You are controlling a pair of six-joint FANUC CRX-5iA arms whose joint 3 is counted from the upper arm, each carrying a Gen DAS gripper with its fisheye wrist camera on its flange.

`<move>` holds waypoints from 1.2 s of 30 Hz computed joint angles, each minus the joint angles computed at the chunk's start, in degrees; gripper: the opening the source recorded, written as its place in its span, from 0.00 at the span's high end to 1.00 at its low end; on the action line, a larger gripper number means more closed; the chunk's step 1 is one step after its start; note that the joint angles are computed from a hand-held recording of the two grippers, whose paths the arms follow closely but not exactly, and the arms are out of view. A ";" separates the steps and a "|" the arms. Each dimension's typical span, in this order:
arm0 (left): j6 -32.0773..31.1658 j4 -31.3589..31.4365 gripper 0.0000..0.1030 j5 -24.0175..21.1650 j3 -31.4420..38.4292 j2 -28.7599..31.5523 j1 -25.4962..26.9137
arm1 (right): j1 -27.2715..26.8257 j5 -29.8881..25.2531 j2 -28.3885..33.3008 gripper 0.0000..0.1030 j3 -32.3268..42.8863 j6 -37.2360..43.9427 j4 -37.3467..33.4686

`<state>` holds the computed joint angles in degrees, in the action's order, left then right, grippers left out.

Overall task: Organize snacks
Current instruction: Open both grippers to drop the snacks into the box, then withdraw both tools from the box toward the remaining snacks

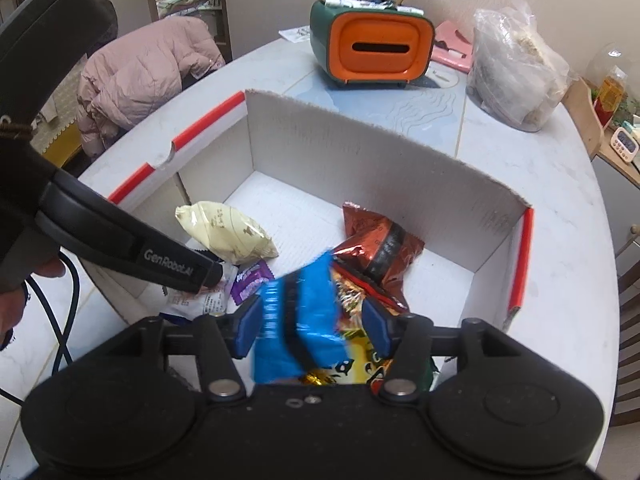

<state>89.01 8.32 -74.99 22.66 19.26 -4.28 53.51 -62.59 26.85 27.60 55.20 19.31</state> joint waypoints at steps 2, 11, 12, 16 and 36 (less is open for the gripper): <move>-0.44 0.14 0.69 0.85 -0.95 -1.32 -0.03 | 0.05 0.97 -1.32 0.47 -1.40 -0.87 0.29; -2.22 1.58 0.54 5.85 -6.29 -8.67 -0.23 | 1.46 5.24 -8.40 0.43 -8.99 -5.49 3.49; -2.31 1.76 0.52 6.37 -7.04 -9.62 -0.18 | 1.76 5.76 -9.20 0.43 -9.93 -6.07 4.01; -2.52 2.27 0.49 8.54 -10.05 -13.19 -0.16 | 2.87 7.51 -12.41 0.42 -13.24 -7.87 5.47; -2.74 3.33 0.31 14.02 -25.13 -30.48 0.21 | 10.95 14.95 -26.68 0.10 -31.62 -22.28 17.83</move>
